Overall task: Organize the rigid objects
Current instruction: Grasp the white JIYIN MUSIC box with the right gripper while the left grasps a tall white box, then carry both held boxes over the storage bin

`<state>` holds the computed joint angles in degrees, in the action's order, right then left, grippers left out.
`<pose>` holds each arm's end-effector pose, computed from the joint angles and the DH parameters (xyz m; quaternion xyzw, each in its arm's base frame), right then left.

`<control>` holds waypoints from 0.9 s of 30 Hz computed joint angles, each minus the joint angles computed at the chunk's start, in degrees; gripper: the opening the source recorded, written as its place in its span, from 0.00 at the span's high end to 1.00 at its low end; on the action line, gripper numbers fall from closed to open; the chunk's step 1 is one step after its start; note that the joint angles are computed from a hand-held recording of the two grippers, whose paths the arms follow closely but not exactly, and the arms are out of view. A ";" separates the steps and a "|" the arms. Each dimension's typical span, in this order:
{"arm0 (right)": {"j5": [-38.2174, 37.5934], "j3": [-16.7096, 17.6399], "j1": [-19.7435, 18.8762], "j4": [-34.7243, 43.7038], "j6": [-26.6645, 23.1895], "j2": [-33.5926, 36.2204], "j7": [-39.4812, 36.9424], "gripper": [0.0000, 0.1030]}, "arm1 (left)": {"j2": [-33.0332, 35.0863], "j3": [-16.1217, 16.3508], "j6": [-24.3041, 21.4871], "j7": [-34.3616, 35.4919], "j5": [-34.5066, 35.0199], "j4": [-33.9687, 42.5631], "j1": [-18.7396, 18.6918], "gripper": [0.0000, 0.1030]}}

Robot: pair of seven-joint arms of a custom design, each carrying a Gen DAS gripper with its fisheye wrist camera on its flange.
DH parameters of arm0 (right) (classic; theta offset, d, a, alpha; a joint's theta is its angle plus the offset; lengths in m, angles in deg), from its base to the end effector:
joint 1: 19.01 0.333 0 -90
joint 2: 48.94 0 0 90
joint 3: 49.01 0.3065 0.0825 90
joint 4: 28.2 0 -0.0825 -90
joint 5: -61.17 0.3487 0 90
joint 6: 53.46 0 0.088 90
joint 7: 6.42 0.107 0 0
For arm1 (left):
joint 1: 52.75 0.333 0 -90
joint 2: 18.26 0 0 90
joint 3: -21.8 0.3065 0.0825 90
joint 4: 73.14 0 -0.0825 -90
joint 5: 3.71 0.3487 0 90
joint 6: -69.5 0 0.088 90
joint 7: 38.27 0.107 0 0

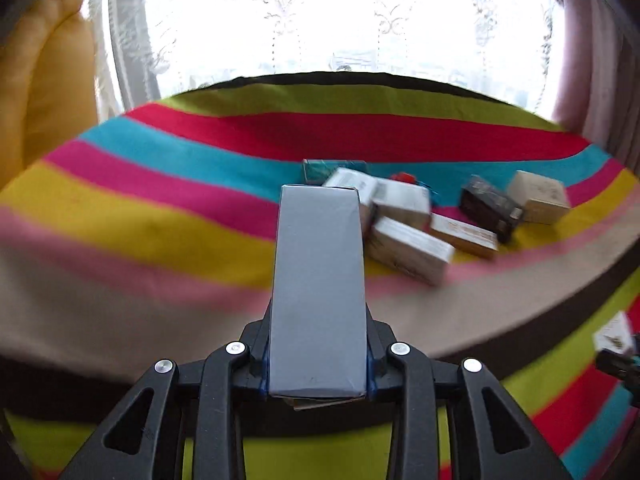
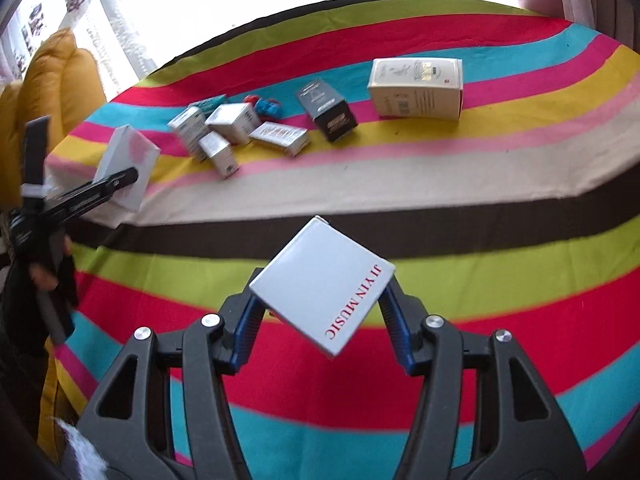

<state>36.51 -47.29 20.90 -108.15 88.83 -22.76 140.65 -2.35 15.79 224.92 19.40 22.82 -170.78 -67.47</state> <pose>0.5260 0.4637 0.5193 -0.6561 0.6694 -0.1474 0.3159 0.6062 -0.2379 0.5184 -0.6090 0.6952 -0.2844 0.2547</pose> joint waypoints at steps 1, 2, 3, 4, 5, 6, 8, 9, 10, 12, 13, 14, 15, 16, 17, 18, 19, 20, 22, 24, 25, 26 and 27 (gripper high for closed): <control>-0.39 0.02 0.54 -0.98 -0.07 -0.72 0.57 0.42 | -1.55 0.59 1.27 0.15 -1.06 -2.36 -0.49 0.67; -0.79 0.07 0.99 -1.73 -0.17 -1.27 1.20 0.42 | -4.13 -0.83 2.19 -0.26 -1.82 -5.92 0.72 0.67; -1.43 0.09 1.61 -2.59 -0.48 -1.94 2.15 0.42 | -6.01 -1.17 2.99 -0.42 -2.51 -8.57 1.07 0.67; -2.03 0.18 2.04 -3.32 -0.69 -2.48 2.97 0.42 | -7.81 -1.55 3.51 -0.61 -3.08 -11.05 1.35 0.67; -2.63 0.39 2.53 -4.22 -1.07 -3.21 3.78 0.42 | -8.41 -1.96 3.53 -0.56 -3.41 -11.95 1.53 0.67; -3.14 0.63 2.80 -4.93 -1.34 -3.81 4.45 0.42 | -9.73 -2.46 3.70 -0.27 -3.93 -13.84 1.70 0.67; -4.18 1.16 3.31 -6.17 -2.10 -4.97 5.74 0.42 | -12.02 -3.25 3.88 0.31 -4.65 -16.90 2.04 0.67; -4.83 1.44 3.62 -6.72 -2.54 -5.53 6.44 0.42 | -13.09 -3.72 3.81 0.60 -5.02 -18.33 2.12 0.67; -5.29 1.72 3.76 -6.89 -2.96 -5.80 7.01 0.42 | -15.09 -4.16 3.82 0.83 -5.56 -20.55 2.23 0.67; -6.18 2.31 4.14 -7.47 -3.74 -6.51 8.24 0.42 | -15.76 -4.90 3.96 1.14 -6.11 -21.68 2.54 0.67; -6.64 2.57 4.30 -7.74 -4.09 -6.88 8.73 0.42 | -17.18 -5.27 4.10 1.47 -6.91 -23.21 2.55 0.67; -7.11 2.84 4.47 -8.00 -4.44 -7.26 9.20 0.42 | -18.09 -5.59 4.08 1.57 -7.32 -24.13 2.63 0.67; -7.58 3.08 4.68 -7.92 -4.91 -7.44 9.76 0.42 | -19.15 -5.91 3.93 1.60 -7.62 -25.10 2.70 0.66; -8.02 3.32 4.77 -8.17 -5.01 -7.79 10.11 0.42 | -20.20 -6.28 3.78 1.69 -7.75 -26.05 2.72 0.66; -8.50 3.56 4.92 -8.35 -5.17 -8.13 10.46 0.42 | -20.93 -6.62 3.76 1.57 -7.54 -26.71 2.85 0.66; -8.92 3.80 5.03 -8.39 -5.42 -8.39 10.66 0.42 | -21.80 -7.02 3.67 1.24 -7.21 -27.50 2.95 0.66; -9.41 3.99 5.20 -8.32 -5.77 -8.57 10.94 0.42 | -22.56 -7.25 3.65 1.30 -7.56 -28.18 2.98 0.66; -9.90 4.18 5.36 -8.37 -6.01 -8.84 11.18 0.42 | -23.42 -7.37 3.75 1.65 -8.31 -29.01 2.92 0.66; -10.94 4.49 5.66 -8.63 -6.46 -9.49 11.79 0.42 | -24.83 -7.76 3.91 2.17 -9.30 -30.30 2.86 0.66; -11.75 4.85 5.77 -8.94 -6.83 -10.08 12.35 0.42 | -26.36 -8.38 3.96 2.47 -9.46 -31.62 2.84 0.66; -12.09 5.04 5.80 -9.22 -6.97 -10.43 12.63 0.42 | -27.06 -8.64 3.94 2.65 -9.55 -32.17 2.83 0.66; -12.40 5.23 5.83 -9.60 -7.06 -10.83 12.97 0.42 | -27.50 -8.73 4.03 3.06 -9.94 -32.55 2.75 0.66; -12.72 5.43 5.84 -10.07 -7.06 -11.28 13.40 0.42 | -28.04 -8.83 4.13 3.39 -10.43 -33.03 2.61 0.66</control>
